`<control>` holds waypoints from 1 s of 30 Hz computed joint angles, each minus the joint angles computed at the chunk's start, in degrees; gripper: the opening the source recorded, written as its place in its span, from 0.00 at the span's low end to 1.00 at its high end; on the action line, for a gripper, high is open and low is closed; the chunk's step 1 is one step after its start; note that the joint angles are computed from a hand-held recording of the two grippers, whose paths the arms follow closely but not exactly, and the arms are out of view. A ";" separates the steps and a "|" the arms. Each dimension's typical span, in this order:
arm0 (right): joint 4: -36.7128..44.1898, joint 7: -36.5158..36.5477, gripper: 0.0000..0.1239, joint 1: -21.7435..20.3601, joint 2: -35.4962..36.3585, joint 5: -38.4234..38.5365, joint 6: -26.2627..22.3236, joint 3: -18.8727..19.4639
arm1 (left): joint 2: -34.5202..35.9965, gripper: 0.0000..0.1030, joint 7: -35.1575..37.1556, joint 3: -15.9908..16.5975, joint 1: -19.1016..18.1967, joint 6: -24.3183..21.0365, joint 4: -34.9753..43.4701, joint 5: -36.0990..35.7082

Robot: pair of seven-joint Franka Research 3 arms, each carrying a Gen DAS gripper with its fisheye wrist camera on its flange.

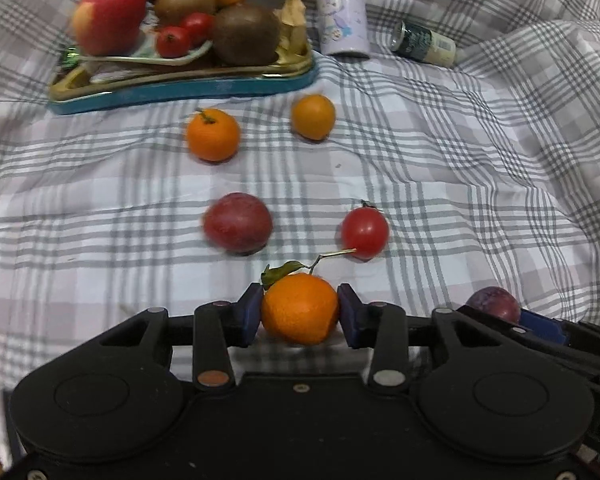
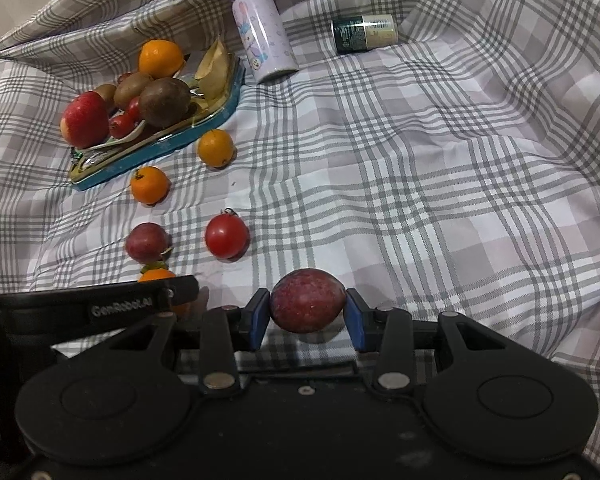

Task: Organize fruits
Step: 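Carry the tangerine and plum into the white box and open both grippers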

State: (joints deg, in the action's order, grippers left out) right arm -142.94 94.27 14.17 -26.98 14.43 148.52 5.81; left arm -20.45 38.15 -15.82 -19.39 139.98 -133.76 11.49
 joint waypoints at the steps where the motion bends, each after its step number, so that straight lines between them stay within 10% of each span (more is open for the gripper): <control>1: -0.25 -0.09 0.34 0.20 -0.74 0.06 -0.28 0.01 | -0.95 0.46 -0.20 -0.07 -0.02 -1.08 -0.11 0.04; 15: -5.06 -2.69 0.34 4.36 -12.04 1.87 -9.96 1.08 | -19.55 0.47 -2.19 0.96 -1.19 -15.29 -8.48 -2.20; 30: -8.17 -4.71 0.34 6.46 -19.46 3.14 -22.17 2.40 | -26.28 0.47 -4.59 1.56 -3.21 -20.53 -15.11 -5.67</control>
State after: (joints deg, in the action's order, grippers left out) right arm -151.11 89.55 20.63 -46.43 17.57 126.35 8.21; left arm -46.73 33.56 -14.26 -22.60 119.45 -148.86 5.82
